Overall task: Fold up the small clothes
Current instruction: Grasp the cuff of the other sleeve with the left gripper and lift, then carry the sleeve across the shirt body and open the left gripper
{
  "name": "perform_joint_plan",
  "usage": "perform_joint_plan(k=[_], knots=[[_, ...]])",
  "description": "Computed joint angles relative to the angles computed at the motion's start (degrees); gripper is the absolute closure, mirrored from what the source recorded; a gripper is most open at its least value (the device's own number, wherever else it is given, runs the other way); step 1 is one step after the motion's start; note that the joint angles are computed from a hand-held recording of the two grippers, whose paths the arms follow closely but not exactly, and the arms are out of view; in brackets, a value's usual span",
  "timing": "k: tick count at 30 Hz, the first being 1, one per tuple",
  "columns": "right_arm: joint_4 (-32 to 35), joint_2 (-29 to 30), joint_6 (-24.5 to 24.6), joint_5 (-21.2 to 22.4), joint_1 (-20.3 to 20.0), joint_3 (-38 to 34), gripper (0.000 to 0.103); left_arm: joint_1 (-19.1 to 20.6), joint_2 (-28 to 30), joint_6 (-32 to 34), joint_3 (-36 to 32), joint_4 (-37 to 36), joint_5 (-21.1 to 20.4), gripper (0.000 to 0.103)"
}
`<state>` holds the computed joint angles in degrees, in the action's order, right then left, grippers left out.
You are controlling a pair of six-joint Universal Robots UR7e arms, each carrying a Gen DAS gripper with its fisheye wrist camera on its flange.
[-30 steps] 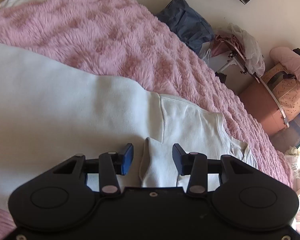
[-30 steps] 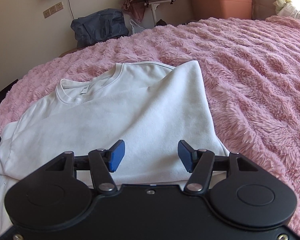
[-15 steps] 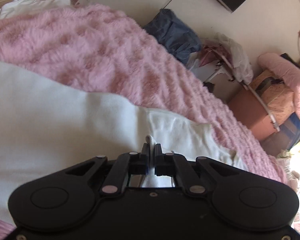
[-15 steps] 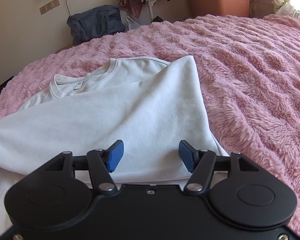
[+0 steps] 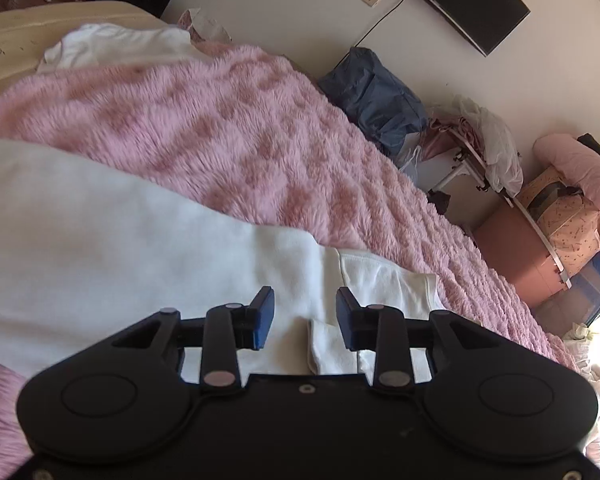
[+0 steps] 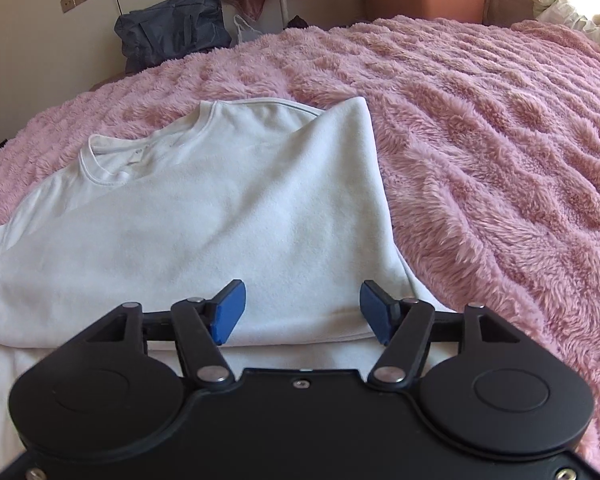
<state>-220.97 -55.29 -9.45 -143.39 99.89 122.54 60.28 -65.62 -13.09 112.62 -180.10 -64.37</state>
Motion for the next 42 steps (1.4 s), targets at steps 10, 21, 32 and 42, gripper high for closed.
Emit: perform_joint_plan(k=[10,21,32,42], knots=[[6.5,9.0,-2.1,6.2,10.5,-9.5,0.037,0.9,-22.2,-0.4,8.0,10.6,11.9,0.056],[21.0,20.2,-1.7,7.7,15.0,-22.3,0.039,14.6,-27.7,-6.7,8.9,9.0,8.3,0.058],[25.0,23.0,-0.8,5.9,14.5,-25.2,0.038,20.1,-21.2,-11.2,6.6,3.4,5.1,0.058],[26.3,24.3,-1.2,5.3,14.0,-26.2,0.038,19.5,-20.1,-6.3,7.4,-6.3,3.7,0.093]])
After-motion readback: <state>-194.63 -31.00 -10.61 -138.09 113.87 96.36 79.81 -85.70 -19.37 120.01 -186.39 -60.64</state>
